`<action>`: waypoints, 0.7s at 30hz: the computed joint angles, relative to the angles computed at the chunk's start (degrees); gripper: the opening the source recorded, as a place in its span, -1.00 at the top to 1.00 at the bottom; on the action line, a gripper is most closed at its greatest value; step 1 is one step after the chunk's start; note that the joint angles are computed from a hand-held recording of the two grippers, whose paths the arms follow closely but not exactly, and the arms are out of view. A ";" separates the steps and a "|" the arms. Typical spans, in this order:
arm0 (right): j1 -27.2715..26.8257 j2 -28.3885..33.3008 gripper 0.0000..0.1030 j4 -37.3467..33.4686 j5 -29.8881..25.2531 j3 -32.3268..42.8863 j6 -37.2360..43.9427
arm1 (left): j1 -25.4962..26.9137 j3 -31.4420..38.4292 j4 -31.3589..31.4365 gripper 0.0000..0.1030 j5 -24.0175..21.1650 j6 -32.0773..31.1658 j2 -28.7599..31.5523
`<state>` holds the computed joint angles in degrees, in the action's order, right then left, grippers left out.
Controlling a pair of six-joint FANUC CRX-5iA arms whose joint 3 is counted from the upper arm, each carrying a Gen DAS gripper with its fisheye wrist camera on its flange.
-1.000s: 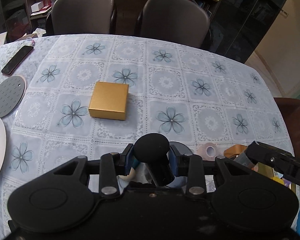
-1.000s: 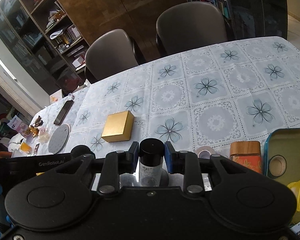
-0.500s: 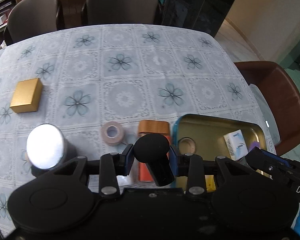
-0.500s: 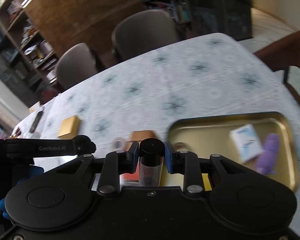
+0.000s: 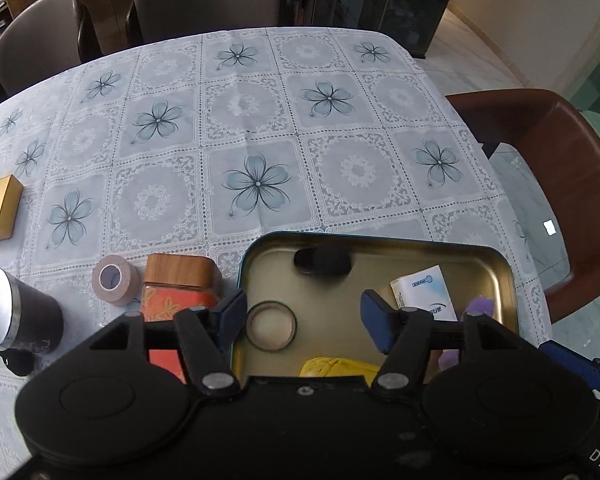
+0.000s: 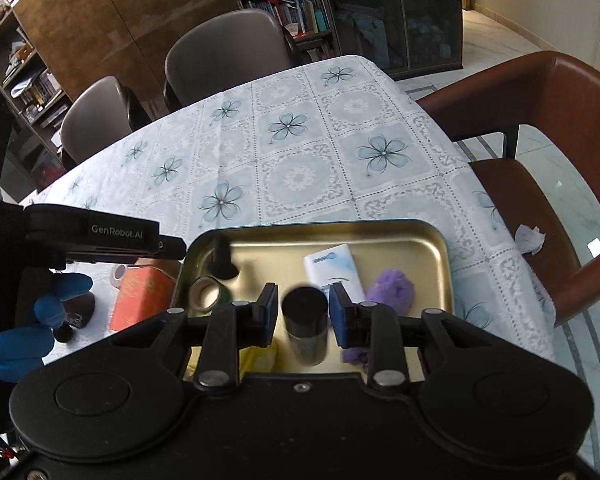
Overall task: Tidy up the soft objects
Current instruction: 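Open the left gripper over the tray while the right gripper releases the bottle there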
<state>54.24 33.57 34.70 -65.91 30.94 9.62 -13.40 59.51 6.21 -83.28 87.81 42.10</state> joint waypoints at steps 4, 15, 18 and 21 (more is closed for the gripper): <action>-0.78 -2.13 0.38 -0.94 2.57 -3.32 -0.12 | -0.94 1.99 -2.05 -0.30 -2.17 2.51 1.01; -1.44 -5.44 0.37 -1.65 5.36 -8.41 -0.76 | -1.67 -1.62 -5.37 -0.45 -1.93 5.62 -2.30; -1.30 -5.79 0.37 -1.98 6.17 -8.88 -0.65 | -1.63 -3.56 -5.96 -0.50 -1.48 5.97 -3.62; -1.02 -5.47 0.37 -2.48 6.05 -8.38 -0.05 | -1.52 -5.65 -6.31 -0.52 -1.43 6.10 -4.84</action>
